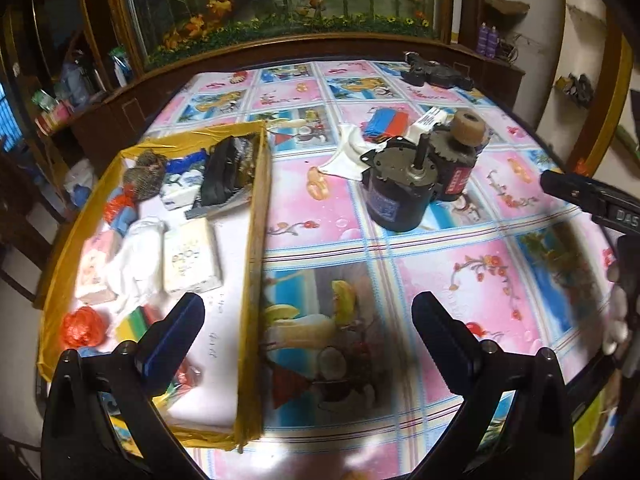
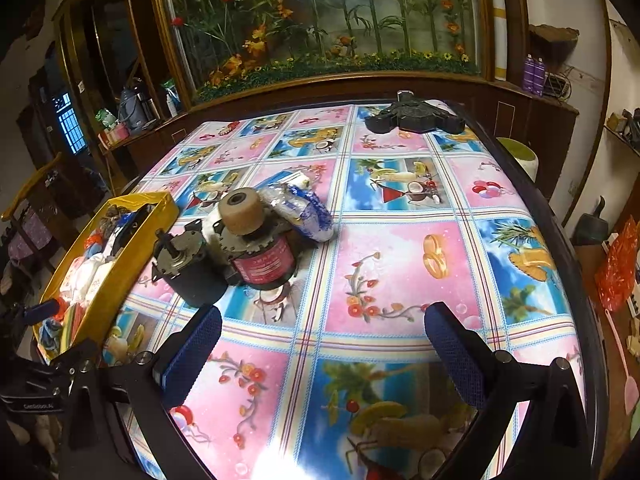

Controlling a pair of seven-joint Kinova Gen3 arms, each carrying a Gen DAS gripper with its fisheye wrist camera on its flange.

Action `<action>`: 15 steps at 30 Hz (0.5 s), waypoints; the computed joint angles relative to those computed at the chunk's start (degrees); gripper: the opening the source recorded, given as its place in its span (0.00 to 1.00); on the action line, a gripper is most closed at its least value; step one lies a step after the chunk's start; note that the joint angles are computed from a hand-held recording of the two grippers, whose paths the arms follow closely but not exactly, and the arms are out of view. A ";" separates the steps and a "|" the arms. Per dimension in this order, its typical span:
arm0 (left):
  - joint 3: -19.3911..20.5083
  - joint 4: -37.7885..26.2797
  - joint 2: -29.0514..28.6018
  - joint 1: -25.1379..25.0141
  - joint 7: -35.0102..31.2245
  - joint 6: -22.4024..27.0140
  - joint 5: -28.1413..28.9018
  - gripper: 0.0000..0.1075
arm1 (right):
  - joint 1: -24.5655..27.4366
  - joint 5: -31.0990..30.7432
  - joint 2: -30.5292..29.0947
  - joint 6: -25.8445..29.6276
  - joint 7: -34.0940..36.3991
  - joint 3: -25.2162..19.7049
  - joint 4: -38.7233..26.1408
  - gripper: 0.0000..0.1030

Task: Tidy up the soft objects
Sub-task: 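Move the left tool to the white cloth while the right tool approaches the white printed tissue pack, then grasp the white cloth with the left tool while the right tool grasps the white printed tissue pack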

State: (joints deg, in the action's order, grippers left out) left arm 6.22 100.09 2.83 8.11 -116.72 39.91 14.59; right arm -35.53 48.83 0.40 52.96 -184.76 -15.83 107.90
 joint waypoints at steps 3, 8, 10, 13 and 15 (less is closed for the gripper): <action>-0.31 -0.82 0.61 -1.57 -4.60 1.65 5.66 0.96 | 6.97 -4.06 -0.04 -1.84 5.64 -2.28 -1.74 0.99; -0.63 -1.70 1.86 -4.10 -11.55 4.50 13.94 0.96 | 20.24 -15.16 -0.28 -9.61 17.29 -4.64 -3.70 0.99; -0.64 -2.38 2.63 -4.80 -13.17 5.66 15.59 0.96 | 25.55 -19.35 1.17 -10.71 21.95 -6.68 -5.89 0.99; -0.74 -4.23 4.28 -6.33 -15.31 8.70 18.13 0.96 | 33.51 -25.27 4.07 -10.23 28.94 -11.20 -10.47 0.99; -0.85 -6.92 6.27 -8.20 -16.33 12.86 20.76 0.96 | 38.82 -28.78 6.83 -10.09 33.60 -15.07 -13.88 0.99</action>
State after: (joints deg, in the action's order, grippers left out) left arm 5.37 93.17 9.10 -0.09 -133.05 52.77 35.36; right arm 3.29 20.05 7.23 42.87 -151.16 -30.90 94.02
